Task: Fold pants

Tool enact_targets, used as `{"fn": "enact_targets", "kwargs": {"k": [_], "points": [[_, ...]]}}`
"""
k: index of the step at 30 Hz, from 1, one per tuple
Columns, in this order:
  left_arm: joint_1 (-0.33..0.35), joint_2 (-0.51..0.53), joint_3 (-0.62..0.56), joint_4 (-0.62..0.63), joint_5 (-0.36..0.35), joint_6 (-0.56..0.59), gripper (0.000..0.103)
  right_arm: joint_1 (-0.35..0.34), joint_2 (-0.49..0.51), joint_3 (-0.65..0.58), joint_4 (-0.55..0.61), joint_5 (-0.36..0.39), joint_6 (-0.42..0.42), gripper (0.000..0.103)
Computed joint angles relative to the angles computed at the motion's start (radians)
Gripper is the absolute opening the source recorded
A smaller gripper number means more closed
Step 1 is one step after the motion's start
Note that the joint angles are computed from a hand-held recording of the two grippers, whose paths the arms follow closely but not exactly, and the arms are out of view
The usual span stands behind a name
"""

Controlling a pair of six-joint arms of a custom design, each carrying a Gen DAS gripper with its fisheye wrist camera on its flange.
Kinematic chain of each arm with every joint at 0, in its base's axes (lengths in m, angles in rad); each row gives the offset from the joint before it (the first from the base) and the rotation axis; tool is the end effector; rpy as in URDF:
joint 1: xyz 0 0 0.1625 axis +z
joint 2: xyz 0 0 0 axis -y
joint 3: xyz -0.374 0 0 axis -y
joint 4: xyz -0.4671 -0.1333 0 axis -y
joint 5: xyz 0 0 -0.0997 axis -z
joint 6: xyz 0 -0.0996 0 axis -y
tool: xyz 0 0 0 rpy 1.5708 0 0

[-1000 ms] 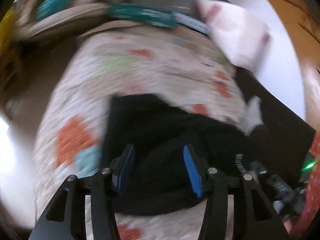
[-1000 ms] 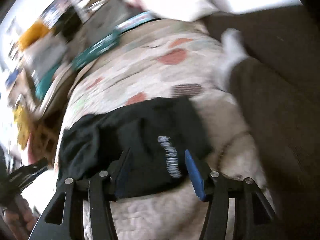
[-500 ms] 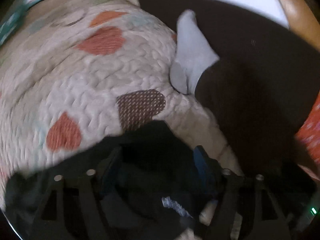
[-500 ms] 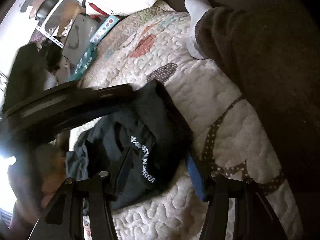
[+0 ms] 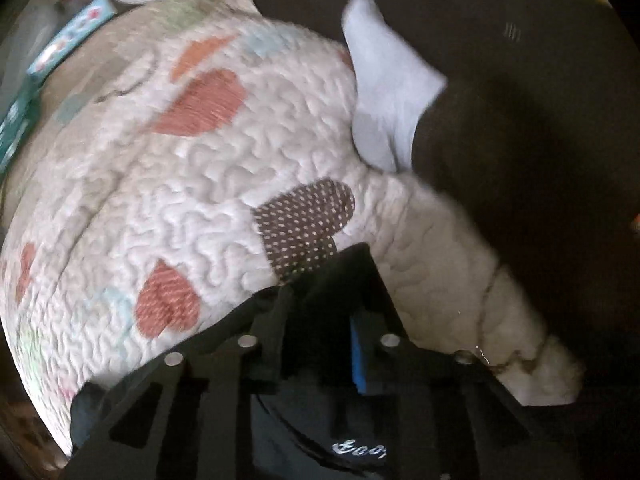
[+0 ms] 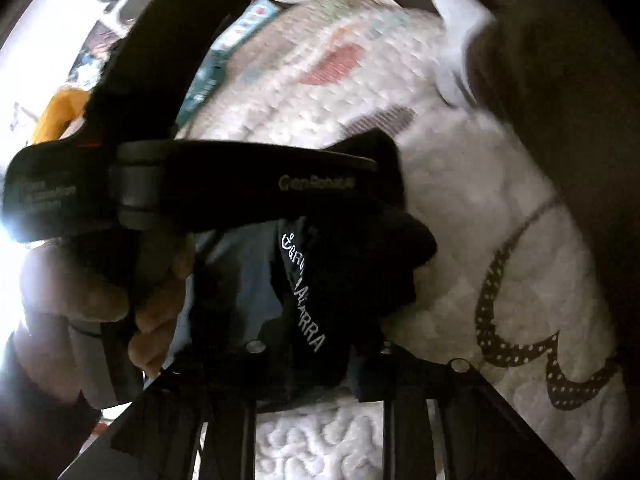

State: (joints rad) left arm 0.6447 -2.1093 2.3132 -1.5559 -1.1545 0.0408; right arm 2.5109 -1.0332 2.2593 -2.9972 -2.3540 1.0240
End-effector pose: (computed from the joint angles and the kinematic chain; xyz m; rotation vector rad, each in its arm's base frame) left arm -0.1700 -0.3450 0.2784 1.2978 2.3385 0.0235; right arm 0.4096 -0.2210 -0.0052 -0.2223 -2.6590 1.0643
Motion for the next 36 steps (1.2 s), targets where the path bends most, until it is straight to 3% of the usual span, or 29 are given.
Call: {"fn": "enact_targets", "kwargs": {"k": [5, 9, 16, 19, 21, 23, 24, 26, 30, 34, 36], "points": [[0.000, -0.140, -0.072, 0.040, -0.022, -0.082, 0.021, 0.084, 0.064, -0.142, 0.124, -0.070, -0.150, 0.020], [0.095, -0.193, -0.147, 0.017, -0.019, -0.127, 0.021, 0.111, 0.141, -0.256, 0.148, -0.038, -0.286, 0.020], [0.455, -0.259, -0.220, -0.065, -0.134, -0.118, 0.022, 0.124, 0.339, -0.502, 0.257, 0.057, -0.527, 0.020], [0.613, -0.238, -0.232, -0.119, -0.171, -0.113, 0.033, 0.126, 0.441, -0.606, 0.321, 0.093, -0.603, 0.021], [0.685, -0.219, -0.248, -0.136, -0.178, -0.125, 0.036, 0.115, 0.495, -0.651, 0.359, 0.111, -0.658, 0.032], [0.787, -0.185, -0.286, -0.152, -0.265, -0.124, 0.040, 0.109, 0.544, -0.690, 0.402, 0.102, -0.705, 0.053], [0.822, -0.175, -0.301, -0.162, -0.299, -0.123, 0.048, 0.108, 0.562, -0.706, 0.434, 0.103, -0.723, 0.058], [0.878, -0.168, -0.325, -0.185, -0.344, -0.124, 0.051, 0.120, 0.575, -0.713, 0.462, 0.090, -0.746, 0.067], [0.904, -0.197, -0.329, -0.224, -0.339, -0.137, 0.052, 0.158, 0.529, -0.673, 0.476, 0.082, -0.760, 0.071], [0.855, -0.258, -0.298, -0.229, -0.288, -0.143, 0.052, 0.174, 0.409, -0.581, 0.487, 0.067, -0.700, 0.071], [0.837, -0.276, -0.280, -0.239, -0.304, -0.125, 0.052, 0.169, 0.376, -0.562, 0.495, 0.035, -0.654, 0.071]]}}
